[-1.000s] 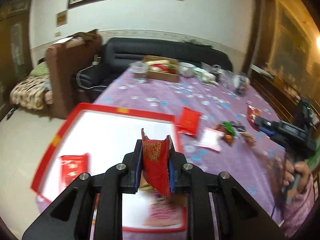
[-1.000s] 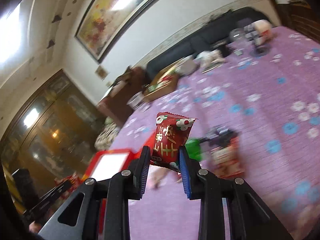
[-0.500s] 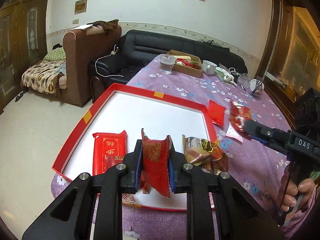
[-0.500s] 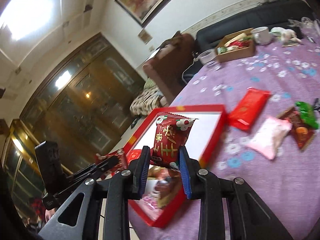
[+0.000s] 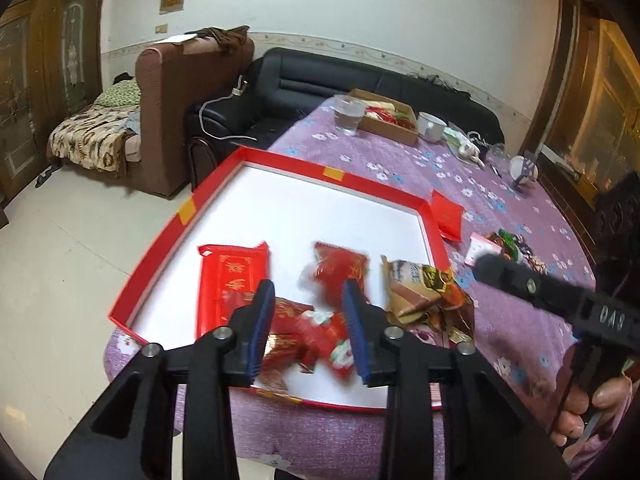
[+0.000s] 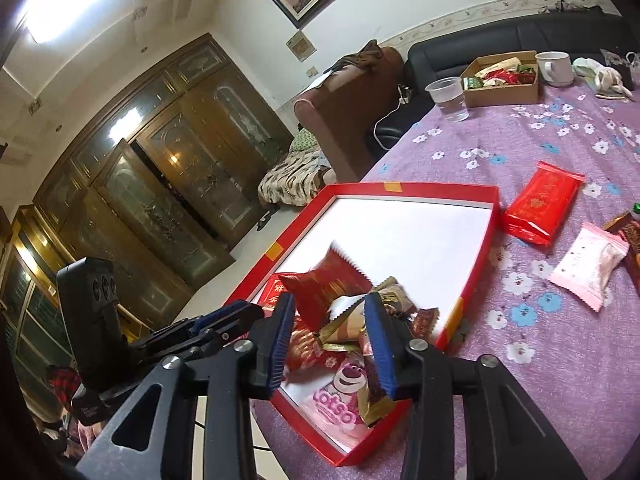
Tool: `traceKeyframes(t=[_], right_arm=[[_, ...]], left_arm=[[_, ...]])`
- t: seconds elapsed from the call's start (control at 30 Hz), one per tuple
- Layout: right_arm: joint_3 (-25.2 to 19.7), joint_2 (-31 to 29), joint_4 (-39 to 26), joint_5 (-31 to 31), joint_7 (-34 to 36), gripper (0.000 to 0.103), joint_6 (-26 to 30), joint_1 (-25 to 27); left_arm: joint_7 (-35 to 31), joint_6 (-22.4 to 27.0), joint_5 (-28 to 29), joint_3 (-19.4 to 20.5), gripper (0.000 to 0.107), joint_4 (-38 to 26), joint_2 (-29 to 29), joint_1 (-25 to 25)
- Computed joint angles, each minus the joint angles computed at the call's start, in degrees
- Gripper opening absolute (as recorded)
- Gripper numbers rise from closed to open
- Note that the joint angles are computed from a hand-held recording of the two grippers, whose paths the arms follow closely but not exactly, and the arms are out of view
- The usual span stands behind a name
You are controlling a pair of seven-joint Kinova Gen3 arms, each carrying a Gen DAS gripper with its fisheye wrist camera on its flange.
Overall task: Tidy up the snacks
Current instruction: 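Open both tools above the red-rimmed tray to drop the snacks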
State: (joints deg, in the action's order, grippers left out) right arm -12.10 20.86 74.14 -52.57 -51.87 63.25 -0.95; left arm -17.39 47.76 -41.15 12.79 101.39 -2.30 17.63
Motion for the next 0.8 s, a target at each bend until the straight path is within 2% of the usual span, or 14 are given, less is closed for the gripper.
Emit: traceKeyframes(t=[0.07,0.13,0.27,0.37,0.47,0.6,0.7,0.8], right_arm=[[0.73,-1.01,-0.06,3.63,0.39,0.052,-0.3,-1.2],[1.16,-2.14,0.28,7.43,1.88,0.057,-0.07,-2.48],[0.58,-4.34,2.02,12.88,5.88,0.058,-0.86,-4.89],[0.92,-6.4,5.06,16.35,7.85,0.058,-5.82,-8.35],[0.89,-6.15,5.31,18.67,6.79,0.057,-7.85,-10.82],[0.43,-3.47,1.74,19.47,4.41,0.058,-6.89,-12.16],[0.04,0.56,-3.74,19.11,1.03,0.056,-3.45,-12.54],[0.52,5.25,-10.09,21.0,-5.26,0.056,0.17,-13.98]], left_arm=[[0.7,0.27,-0.71,0.01,0.034,0.29,-0.45,-0.19],[1.38,0.31,-1.23,0.03,0.034,0.69,-0.92,-0.56],[1.14,-0.52,-0.67,-0.1,0.034,1.27,-1.35,-1.46],[0.81,-0.92,-0.53,0.09,0.034,1.78,-1.74,-2.0],[0.68,-1.02,-0.31,0.3,0.034,1.88,-1.93,-2.45],[0.7,-1.06,0.17,0.33,0.034,2.3,-2.25,-3.11],[0.45,-0.97,0.86,0.31,0.034,2.34,-2.2,-3.48],[-0.18,-0.76,1.5,0.4,0.034,2.13,-2.08,-3.49]])
